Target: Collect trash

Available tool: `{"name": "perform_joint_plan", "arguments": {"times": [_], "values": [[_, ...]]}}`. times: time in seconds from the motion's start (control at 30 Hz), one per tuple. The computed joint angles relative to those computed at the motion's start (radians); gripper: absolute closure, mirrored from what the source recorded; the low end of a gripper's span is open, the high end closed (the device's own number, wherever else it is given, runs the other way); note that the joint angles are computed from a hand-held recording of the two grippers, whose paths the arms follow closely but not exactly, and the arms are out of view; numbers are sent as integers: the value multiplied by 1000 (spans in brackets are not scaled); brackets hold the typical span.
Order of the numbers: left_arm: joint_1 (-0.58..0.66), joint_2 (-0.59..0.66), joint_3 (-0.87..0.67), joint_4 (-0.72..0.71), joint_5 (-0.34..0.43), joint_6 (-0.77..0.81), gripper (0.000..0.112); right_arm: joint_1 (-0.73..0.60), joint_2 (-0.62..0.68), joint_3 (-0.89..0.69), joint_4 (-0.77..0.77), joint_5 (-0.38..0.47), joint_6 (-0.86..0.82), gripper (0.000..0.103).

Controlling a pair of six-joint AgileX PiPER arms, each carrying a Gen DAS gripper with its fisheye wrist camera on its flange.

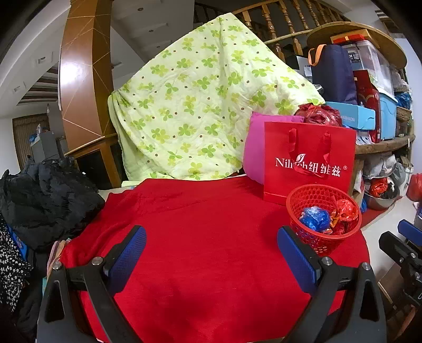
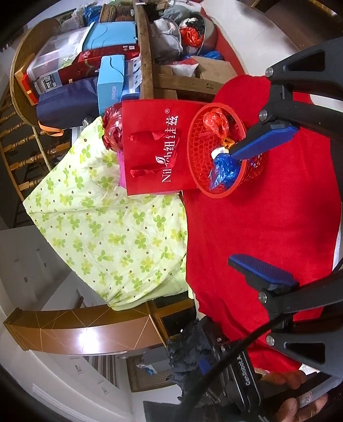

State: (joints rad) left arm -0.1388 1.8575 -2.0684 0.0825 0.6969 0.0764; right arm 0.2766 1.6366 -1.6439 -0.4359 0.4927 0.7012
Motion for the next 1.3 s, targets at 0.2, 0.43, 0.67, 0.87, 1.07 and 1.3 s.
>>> {"name": "perform_joint_plan", "arguments": {"times": [0.2, 0.43, 0.67, 0.87, 1.07, 1.3], "values": [[10, -15, 18, 6, -6, -14, 13, 7, -6, 6, -37, -1, 44, 26], [12, -17, 20, 26, -10, -31, 13, 48, -4, 5, -186, 40, 172, 26], [18, -16, 17, 13, -5, -19, 13, 50, -4, 9, -191, 41, 181, 26], [15, -17, 21, 13, -6, -18, 13, 46, -4, 13, -192, 35, 184, 26], [2, -13, 23, 31, -3, -30, 13, 56, -5, 31, -242, 34, 228, 26], [-4, -15, 33, 36, -8, -32, 13, 47, -3, 22, -216, 48, 223, 26]]}}
